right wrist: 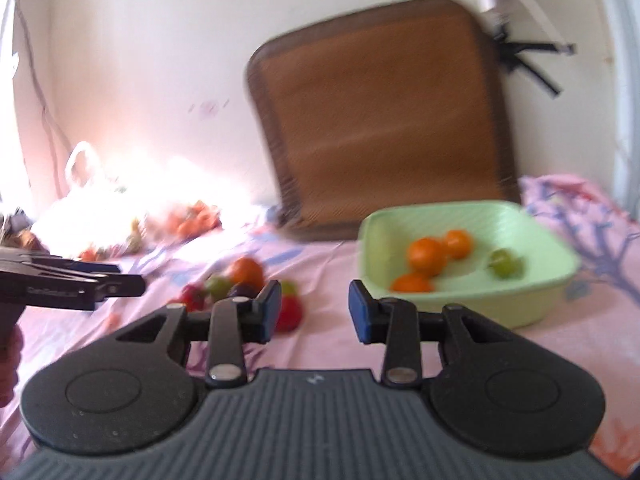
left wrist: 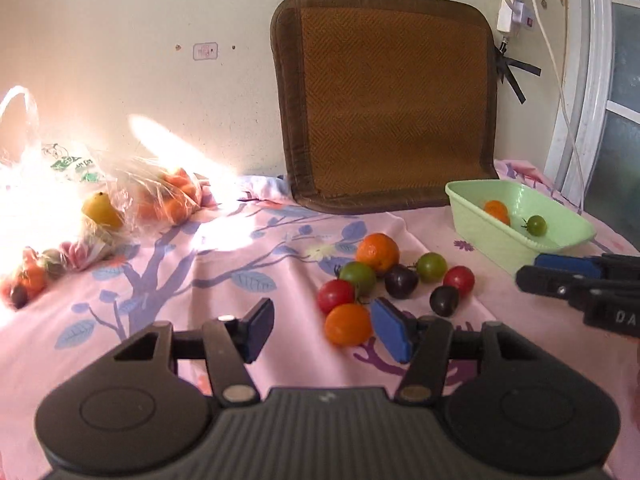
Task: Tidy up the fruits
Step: 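Grasp an orange cherry tomato with the left tool while the right tool grasps a dark purple tomato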
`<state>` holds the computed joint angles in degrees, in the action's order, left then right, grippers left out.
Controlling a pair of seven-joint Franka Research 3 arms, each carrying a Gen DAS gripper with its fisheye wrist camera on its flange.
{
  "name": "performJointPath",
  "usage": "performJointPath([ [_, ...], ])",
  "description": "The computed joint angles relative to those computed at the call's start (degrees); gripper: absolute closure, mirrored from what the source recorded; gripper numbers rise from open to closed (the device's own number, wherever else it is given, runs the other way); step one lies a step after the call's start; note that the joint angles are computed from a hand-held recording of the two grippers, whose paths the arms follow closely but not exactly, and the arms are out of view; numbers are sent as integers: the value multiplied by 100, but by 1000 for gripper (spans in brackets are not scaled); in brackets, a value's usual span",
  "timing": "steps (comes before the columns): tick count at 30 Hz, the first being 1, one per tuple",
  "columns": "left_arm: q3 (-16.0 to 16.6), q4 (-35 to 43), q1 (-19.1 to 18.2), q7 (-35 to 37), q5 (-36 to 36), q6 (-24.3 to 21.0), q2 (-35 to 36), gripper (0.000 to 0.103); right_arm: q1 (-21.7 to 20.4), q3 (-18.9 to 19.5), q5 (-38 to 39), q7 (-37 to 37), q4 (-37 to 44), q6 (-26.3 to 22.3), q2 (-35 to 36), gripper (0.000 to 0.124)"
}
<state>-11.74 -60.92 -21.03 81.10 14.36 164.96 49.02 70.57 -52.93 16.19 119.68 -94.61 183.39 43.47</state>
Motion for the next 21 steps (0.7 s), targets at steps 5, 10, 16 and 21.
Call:
performJointPath([
  [5,-225,582,4,324,-212,-298,469,46,-928,1041,-390,-147,959,-814,36,84],
  [10,-334,1104,-8,509,-523,-692,791,52,-1372,1515,-639,44,1492,-1324,164,84],
  [16,-374,882,32,713,-763,-659,665,69,-1586,1586,-1015,584,2069,-1752,454,88],
  [21,-844,-472,451,1036,-1017,-120,-64,69,-1359,1551,-1344,1050,1411,-1359,77,99],
])
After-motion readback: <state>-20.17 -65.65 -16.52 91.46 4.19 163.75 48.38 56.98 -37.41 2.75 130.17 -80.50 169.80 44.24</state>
